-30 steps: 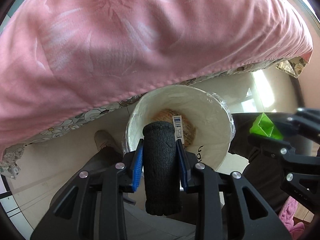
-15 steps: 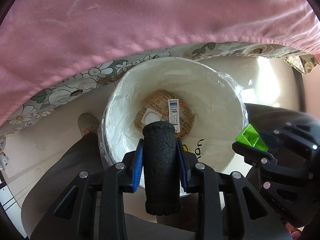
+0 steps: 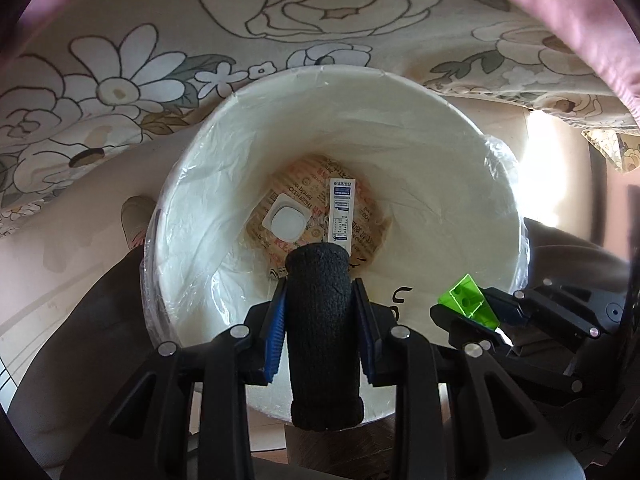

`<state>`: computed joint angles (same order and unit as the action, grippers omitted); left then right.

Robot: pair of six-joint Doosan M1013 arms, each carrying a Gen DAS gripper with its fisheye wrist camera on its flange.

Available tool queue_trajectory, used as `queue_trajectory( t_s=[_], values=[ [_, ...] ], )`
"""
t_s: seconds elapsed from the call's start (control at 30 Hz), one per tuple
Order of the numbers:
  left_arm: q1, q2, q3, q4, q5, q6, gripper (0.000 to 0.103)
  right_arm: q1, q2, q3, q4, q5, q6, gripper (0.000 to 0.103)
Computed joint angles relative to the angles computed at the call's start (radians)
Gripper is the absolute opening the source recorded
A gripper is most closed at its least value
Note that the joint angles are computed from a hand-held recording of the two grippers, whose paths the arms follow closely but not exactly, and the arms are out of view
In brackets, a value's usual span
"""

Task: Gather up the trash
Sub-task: 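Open the left tool over the bin while the right tool releases the green block, then move both open tools back over the bed toward the paper ball and box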

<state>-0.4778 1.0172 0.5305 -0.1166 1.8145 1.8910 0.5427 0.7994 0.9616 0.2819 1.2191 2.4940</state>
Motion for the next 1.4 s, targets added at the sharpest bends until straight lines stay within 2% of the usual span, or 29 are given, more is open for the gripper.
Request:
queue_trajectory(
  t_s=[0.37, 0.43, 0.5, 0.57, 0.8, 0.87, 1.03, 1.23, 1.3, 1.4],
  values=[
    [-0.004, 0.034, -0.011, 0.022, 0.018, -0.012, 0.034, 0.003, 0.042, -0.043, -0.006, 0.057, -0.037, 0.023],
    [0.000, 0.048, -0.035, 0.011, 0.046, -0.027, 0.036, 0.003, 0.049, -0.052, -0.005, 0.069, -0.045, 0.024],
    [0.004, 0.060, -0.052, -0.013, 0.064, -0.046, 0.055, 0.006, 0.060, -0.071, -0.028, 0.103, -0.042, 0.039],
    [0.007, 0.056, -0.044, -0.022, 0.051, -0.060, 0.059, 0.010, 0.068, -0.085, -0.052, 0.129, -0.028, 0.051],
    [0.008, 0.045, -0.033, -0.020, 0.053, -0.055, 0.059, 0.012, 0.053, -0.069, -0.071, 0.102, -0.018, 0.052],
    [0.008, 0.032, -0.014, -0.019, 0.039, -0.049, 0.059, 0.016, 0.046, -0.066, -0.092, 0.095, -0.013, 0.052],
    [0.005, -0.035, 0.066, 0.016, -0.055, 0.001, 0.059, 0.029, 0.036, -0.089, -0.153, 0.112, -0.008, 0.052],
    [0.016, -0.102, 0.092, 0.001, -0.121, 0.033, 0.059, 0.044, 0.012, -0.101, -0.198, 0.106, 0.013, 0.052],
    [0.023, -0.108, 0.067, -0.019, -0.109, 0.041, 0.059, 0.051, -0.001, -0.106, -0.224, 0.101, 0.020, 0.052],
    [0.030, -0.136, 0.074, -0.031, -0.141, 0.050, 0.059, 0.059, -0.024, -0.105, -0.258, 0.085, 0.030, 0.052]
  ],
)
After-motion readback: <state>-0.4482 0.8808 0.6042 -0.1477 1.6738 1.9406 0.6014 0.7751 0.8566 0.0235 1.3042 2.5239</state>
